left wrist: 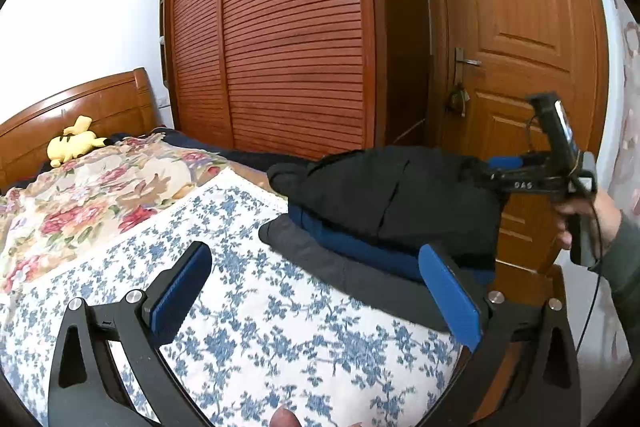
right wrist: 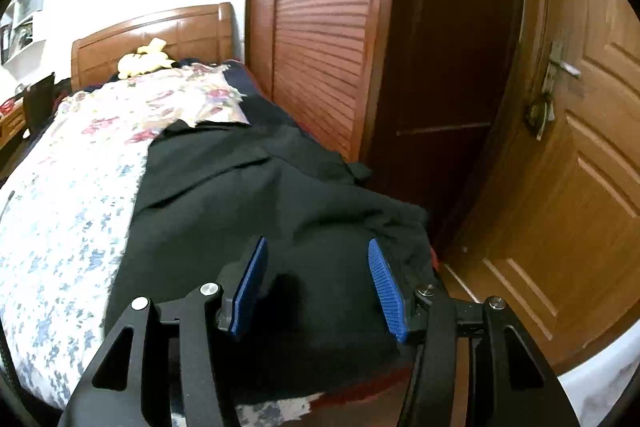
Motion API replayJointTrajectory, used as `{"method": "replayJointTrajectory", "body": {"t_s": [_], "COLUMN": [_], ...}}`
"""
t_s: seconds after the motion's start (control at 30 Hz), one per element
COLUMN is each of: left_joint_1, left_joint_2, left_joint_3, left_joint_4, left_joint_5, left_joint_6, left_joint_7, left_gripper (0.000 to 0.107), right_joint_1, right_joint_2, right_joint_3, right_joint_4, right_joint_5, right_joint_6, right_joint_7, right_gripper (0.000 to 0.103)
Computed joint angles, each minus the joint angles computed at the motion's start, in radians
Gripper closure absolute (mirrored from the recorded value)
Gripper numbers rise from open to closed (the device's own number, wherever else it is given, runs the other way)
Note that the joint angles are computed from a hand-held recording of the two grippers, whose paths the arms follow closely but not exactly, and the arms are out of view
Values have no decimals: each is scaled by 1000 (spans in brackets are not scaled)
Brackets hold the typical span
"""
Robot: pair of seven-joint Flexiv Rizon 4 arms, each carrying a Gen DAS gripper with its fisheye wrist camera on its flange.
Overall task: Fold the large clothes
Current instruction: 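Lower the bundle onto the dark clothes stack and open both tools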
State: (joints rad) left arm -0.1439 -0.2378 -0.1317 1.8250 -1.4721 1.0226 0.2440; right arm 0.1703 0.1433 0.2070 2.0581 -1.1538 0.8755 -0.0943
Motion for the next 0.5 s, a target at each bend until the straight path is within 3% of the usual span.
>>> {"method": "replayJointTrajectory", "body": {"t_s": [0.13, 0.33, 0.5], "left_joint_1": [13, 36, 60], "left_joint_2": [29, 61, 70], "left_joint_3": [20, 52, 73], "left_joint_4": [43, 100, 132], "left_joint_5": [7, -1, -15], "left_joint_6": [-27, -65, -68], "left_joint_7": [-15, -17, -8], "left_gripper": [4, 4, 4], "right_joint_1": [12, 78, 99], "right_joint_2": [-4, -40, -66], "right_joint_3": [43, 36, 18], "right_joint_4": [9, 22, 38], "right_joint_5": [-57, -201, -310], "right_joint_6": [-16, 44, 126], "right_joint_7": [50, 186, 289], "right_gripper": [40, 36, 25]}}
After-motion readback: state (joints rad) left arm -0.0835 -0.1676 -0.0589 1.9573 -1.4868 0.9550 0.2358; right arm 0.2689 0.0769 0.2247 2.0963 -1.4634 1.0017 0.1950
